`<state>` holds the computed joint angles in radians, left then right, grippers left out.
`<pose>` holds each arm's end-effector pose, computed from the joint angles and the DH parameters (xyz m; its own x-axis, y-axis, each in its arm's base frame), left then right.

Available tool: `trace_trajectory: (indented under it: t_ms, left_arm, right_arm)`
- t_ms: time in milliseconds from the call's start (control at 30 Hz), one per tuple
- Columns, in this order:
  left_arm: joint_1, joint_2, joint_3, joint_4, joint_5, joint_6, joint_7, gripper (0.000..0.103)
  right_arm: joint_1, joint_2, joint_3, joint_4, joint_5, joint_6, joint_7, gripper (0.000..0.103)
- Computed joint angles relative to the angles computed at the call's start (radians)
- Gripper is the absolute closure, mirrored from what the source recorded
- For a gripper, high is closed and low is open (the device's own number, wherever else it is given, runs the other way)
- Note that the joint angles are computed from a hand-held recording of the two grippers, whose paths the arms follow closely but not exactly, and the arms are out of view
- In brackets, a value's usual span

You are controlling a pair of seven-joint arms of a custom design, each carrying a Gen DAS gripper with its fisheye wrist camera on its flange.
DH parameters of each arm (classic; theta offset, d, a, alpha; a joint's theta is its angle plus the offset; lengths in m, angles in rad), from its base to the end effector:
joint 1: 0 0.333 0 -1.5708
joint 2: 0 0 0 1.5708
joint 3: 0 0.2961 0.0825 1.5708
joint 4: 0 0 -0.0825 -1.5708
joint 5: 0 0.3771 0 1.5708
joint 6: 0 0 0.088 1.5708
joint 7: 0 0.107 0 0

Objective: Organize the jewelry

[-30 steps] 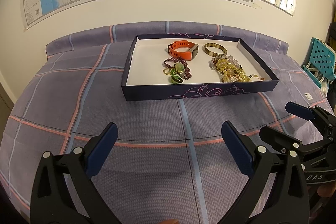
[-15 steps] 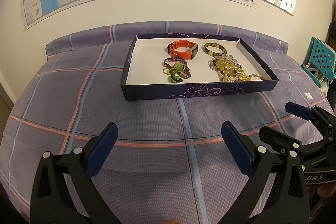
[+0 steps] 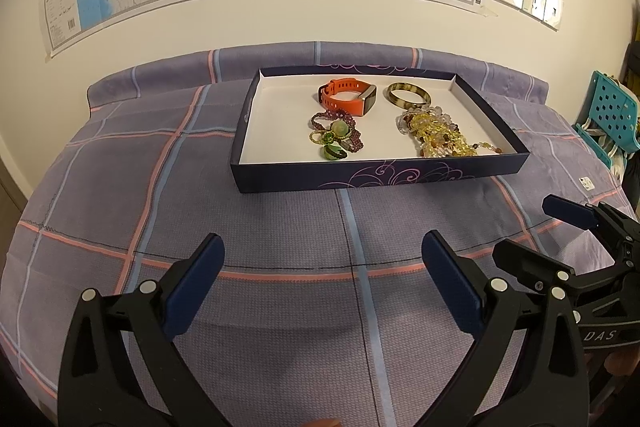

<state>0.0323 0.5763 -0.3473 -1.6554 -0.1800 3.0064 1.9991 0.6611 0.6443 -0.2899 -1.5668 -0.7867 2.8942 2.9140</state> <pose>0.6958 -0.1657 0.3709 -0.4366 -0.8994 0.0205 -0.6155 0.2820 -0.7360 0.6391 0.3363 0.3271 -0.0877 -0.9879 -0.1280 -0.6583 0.1539 -0.7368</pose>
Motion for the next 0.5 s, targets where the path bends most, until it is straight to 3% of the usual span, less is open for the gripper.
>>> trace_trajectory:
  t_ms: [500]
  left_arm:
    - [-0.004,-0.006,0.005,-0.005,0.005,-0.006,-0.011,0.006]
  right_arm:
    - [-0.001,-0.001,0.002,-0.001,0.018,-0.005,-0.019,0.007]
